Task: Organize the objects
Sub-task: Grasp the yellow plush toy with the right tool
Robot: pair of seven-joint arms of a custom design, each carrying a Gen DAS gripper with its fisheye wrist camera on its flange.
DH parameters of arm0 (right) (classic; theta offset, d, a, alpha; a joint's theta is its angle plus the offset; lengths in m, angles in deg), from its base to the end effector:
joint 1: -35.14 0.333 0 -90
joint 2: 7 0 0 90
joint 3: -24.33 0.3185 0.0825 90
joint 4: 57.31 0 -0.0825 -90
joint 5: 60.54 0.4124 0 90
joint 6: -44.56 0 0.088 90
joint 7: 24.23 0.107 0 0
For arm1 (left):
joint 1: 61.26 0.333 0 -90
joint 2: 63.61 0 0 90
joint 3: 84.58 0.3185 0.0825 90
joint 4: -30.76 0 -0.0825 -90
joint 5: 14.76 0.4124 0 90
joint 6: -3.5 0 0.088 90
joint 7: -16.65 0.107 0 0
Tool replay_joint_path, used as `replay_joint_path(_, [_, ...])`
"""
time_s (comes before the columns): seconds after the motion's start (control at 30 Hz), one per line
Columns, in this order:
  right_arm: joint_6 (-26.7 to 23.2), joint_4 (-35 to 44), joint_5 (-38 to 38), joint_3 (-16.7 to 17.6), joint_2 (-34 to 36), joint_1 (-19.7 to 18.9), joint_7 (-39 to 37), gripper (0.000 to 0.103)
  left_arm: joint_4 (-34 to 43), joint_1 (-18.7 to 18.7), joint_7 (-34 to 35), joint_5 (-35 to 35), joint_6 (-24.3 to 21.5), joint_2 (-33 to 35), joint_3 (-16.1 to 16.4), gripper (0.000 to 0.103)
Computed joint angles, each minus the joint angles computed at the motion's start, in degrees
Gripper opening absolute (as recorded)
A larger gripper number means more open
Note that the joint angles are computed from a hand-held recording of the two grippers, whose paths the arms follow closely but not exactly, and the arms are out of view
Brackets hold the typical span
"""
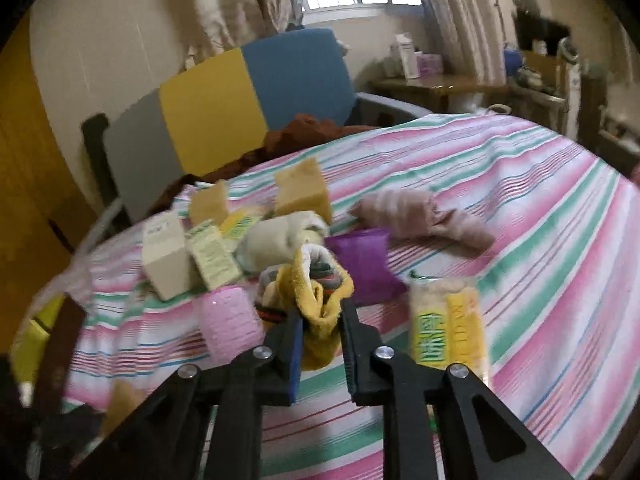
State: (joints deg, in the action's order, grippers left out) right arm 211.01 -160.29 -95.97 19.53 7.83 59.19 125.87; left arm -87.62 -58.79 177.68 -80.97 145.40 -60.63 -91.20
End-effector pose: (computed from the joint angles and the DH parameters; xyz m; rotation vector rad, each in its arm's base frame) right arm 0.6452 0.2680 0.4856 -1.4960 1.7570 -0.5926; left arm 0.6116 -0.0407 0.4318 -1.4091 2.3241 -1.3057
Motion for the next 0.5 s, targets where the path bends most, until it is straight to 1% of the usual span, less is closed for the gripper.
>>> replay_joint_path(0.07, [-0.99,0.54,-0.59,0.52,0.09,0.15,-2.23,0.020,-0.01,0.02,0.01,-0.06,-0.05,-0.01,-0.01,0.068])
replay_joint_path(0.1, [-1.72,1.01,-0.33,1.02,0.41,0.10,-3.76,0.026,-0.12,0.01,0.03,-0.16,-0.04,-0.10,-0.04,0.068])
replay_joint_path(0.17, [-2.65,0.63,-1.08,0.96,0.21,0.66,-4.27,0.030,-0.11,-0.02,0.14,-0.17,0.09,-0.08,-0.04,0.068])
replay_joint_path(0.3, [-1.79,0.24,-0.43,1.09,0.49,0.56,-3.75,0.030,-0.27,-0.07,0.15,-0.22,0.08,-0.23,0.00,0.068])
replay_joint_path(0.33, [-1.43,0.29,-0.77,0.82,0.66,0.79,-3.20,0.028,-0.30,-0.08,0.18,-0.23,0.10,-0.26,0.00,0.068])
replay_joint_path(0.37, [-1.14,0.08,-1.07,0.58,0.51,0.98,-2.71,0.018,-0.31,-0.10,0.20,-0.26,0.13,-0.25,0.00,0.068])
replay_joint_path(0.43, [-0.46,-0.30,-0.94,0.30,0.32,1.15,-1.46,0.015,-0.30,-0.11,0.23,-0.28,0.15,-0.24,0.02,0.068])
replay_joint_path(0.5, [0.18,-1.58,-2.34,-0.56,-0.86,1.88,1.87,0.013,-0.27,-0.12,0.28,-0.36,0.18,-0.20,0.01,0.068])
